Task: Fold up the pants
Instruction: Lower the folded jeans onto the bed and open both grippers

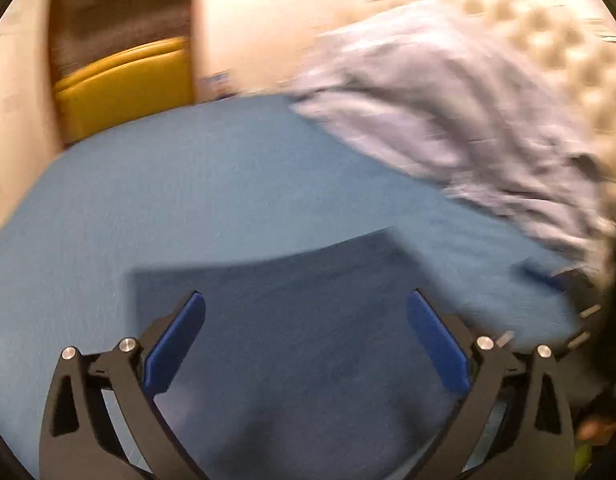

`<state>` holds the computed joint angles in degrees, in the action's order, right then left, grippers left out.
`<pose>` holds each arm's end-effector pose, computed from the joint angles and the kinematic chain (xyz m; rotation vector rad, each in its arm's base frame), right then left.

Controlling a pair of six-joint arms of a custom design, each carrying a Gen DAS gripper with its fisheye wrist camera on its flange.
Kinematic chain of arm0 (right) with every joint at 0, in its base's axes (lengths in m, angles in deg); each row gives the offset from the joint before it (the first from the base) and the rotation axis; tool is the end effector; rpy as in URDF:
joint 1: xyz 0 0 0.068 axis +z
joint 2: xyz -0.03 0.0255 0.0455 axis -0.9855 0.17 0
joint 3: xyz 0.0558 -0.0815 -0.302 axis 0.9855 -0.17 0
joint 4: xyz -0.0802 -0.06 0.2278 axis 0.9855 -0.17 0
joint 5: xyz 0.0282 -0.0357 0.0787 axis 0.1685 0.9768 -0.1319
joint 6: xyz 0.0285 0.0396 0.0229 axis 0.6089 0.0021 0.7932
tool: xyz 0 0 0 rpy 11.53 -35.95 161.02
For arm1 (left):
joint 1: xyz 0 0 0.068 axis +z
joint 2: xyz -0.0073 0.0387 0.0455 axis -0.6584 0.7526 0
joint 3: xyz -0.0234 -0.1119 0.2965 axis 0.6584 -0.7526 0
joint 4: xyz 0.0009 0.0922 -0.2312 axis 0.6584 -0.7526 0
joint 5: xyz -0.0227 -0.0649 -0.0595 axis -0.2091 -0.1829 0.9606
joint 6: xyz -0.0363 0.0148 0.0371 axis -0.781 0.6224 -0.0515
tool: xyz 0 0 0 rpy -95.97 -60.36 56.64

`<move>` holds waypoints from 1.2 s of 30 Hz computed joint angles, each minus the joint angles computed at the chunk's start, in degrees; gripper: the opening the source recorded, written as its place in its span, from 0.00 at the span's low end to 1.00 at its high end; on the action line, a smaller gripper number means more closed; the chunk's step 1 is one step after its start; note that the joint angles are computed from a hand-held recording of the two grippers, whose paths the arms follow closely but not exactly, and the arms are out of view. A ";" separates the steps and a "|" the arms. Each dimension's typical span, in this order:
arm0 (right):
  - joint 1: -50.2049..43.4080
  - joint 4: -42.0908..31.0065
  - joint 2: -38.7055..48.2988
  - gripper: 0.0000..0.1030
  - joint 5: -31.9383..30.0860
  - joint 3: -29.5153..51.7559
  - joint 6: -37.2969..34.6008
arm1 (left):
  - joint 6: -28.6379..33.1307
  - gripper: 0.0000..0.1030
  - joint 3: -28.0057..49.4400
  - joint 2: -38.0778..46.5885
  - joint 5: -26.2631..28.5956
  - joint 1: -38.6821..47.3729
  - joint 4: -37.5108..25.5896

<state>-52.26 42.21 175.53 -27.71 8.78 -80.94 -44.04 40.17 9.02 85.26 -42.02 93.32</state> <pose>0.2421 0.1221 0.1419 -0.3543 2.2701 0.1237 0.2330 -0.0071 0.1851 0.0981 2.2544 -0.1124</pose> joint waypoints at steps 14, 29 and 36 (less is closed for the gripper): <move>-3.63 0.86 12.67 0.66 -3.87 1.01 2.04 | -0.19 0.02 34.92 35.76 0.80 -7.57 -17.87; -4.93 -1.04 14.12 0.67 -5.77 2.33 3.01 | -4.85 0.02 20.79 25.19 -0.35 -5.44 -8.69; -4.80 -1.40 13.99 0.67 -5.52 2.42 2.99 | -3.63 0.13 4.63 22.68 -3.17 -3.71 1.09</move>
